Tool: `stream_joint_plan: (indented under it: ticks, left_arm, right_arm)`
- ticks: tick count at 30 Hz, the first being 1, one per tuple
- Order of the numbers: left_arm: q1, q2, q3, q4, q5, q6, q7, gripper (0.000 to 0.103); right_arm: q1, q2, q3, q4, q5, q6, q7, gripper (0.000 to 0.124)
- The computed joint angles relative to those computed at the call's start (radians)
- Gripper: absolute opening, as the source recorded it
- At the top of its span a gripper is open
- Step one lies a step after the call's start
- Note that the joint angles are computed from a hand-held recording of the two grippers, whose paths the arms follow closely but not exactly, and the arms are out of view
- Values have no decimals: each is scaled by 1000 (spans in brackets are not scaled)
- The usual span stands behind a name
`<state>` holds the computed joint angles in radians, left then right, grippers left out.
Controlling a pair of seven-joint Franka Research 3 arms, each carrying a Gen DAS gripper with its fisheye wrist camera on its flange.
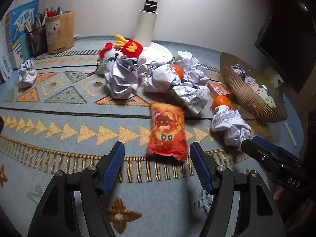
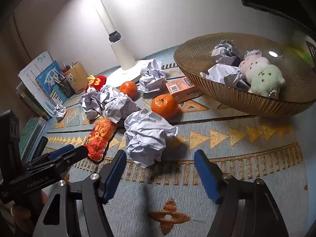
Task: Organize objects
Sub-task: 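Grasp orange snack-bag plush with left tool while right tool grasps white paper ball, then lift both held items and carry them toward the glass bowl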
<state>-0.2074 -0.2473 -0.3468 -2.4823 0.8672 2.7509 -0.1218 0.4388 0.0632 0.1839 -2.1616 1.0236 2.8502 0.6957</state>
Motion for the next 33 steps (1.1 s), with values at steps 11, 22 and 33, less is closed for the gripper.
stream_joint_plan:
  ticks: [11,22,33]
  left_arm:
    - [-34,121,35,114,11,-77,65,65]
    - [-35,16,7,12,85,3,-60,31]
    - [-4,-79,-60,-43,272,-18,-255,31]
  right_arm:
    - [16,78,5,101,-161,-36,93,67]
    - [-32,-30,20,19,37,-167,-76,41]
    - [38,-141,-30,-152,-52,-40,-25,72]
